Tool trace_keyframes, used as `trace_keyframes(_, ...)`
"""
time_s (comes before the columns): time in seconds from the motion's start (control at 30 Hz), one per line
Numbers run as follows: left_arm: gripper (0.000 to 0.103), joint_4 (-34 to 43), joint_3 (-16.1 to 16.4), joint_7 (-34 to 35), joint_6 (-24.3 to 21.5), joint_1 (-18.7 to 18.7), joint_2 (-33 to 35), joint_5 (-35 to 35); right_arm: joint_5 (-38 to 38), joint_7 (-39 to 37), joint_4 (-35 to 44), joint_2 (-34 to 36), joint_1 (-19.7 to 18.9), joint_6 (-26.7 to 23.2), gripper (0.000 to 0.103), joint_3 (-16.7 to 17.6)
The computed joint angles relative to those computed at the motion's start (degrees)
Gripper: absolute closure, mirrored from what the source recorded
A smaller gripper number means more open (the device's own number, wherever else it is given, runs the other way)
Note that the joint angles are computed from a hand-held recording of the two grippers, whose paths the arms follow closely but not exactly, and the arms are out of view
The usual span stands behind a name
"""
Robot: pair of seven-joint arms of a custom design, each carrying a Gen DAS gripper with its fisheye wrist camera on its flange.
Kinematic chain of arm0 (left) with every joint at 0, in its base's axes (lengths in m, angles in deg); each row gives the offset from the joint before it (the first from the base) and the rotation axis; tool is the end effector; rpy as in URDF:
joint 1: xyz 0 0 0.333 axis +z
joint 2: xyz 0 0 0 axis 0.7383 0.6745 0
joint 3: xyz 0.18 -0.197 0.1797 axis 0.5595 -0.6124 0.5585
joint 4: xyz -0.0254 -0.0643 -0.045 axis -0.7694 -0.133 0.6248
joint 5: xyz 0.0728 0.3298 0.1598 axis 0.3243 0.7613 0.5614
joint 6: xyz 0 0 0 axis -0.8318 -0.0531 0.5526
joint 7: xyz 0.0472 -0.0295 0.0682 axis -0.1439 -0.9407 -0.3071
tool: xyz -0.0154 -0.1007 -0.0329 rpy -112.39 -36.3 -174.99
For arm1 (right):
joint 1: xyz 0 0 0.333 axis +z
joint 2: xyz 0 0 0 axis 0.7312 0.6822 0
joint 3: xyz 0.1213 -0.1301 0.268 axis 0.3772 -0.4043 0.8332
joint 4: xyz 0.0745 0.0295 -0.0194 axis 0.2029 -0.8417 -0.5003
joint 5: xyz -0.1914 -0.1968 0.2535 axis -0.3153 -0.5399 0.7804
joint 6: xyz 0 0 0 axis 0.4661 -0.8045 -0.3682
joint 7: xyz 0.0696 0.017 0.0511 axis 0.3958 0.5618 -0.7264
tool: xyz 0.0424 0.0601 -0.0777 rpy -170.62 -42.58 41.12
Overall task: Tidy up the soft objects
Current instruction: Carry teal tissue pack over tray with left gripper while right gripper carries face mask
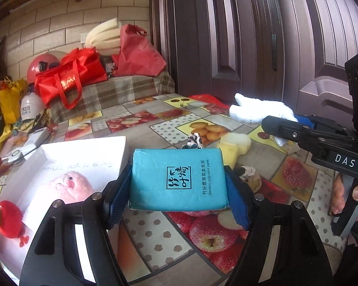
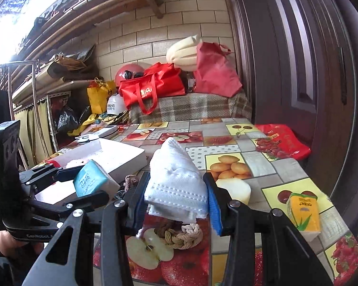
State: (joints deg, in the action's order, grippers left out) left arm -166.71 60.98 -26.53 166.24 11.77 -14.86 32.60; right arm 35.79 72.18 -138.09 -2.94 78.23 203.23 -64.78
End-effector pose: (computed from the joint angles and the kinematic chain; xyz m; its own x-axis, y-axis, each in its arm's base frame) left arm 0.6511 -0.3930 0.4459 -0.4655 -0.8836 -0.0508 -0.3213 0.2223 -0.9205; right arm 0.6196 0.2560 0.4436 0.1219 -0.9922 -0.0248 -0.2985 -0.0128 -0.9543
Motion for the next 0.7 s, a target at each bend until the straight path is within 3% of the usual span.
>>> trace_keyframes(0.07, 0.03, -1.97, 4.88, -1.65, 2.27, -2.99, -0.6, -0.93, 0.59, -0.99, 0.59, 0.46, 0.79, 1.12, 0.059, -0.58)
trace_keyframes(0.27, 0.03, -9.21, 10.19, -0.32, 6.99, -6.37, -3.37, -7.03, 3.08, -4.4, 2.73, 1.73, 0.95, 3.4, 0.059, 0.32)
trace_keyframes(0.43, 0.03, -13.49, 18.31, 2.37, 8.64, -12.51, -3.76, -14.35, 3.04, -5.76, 4.57, 3.05, 0.97, 4.29, 0.059, 1.57)
trace_keyframes(0.7, 0.03, -17.87, 24.92, 6.51, 9.67, -16.07, -3.68, -24.7, 4.09, -10.44, 9.49, 5.46, 3.57, -1.37, 0.059, 0.32)
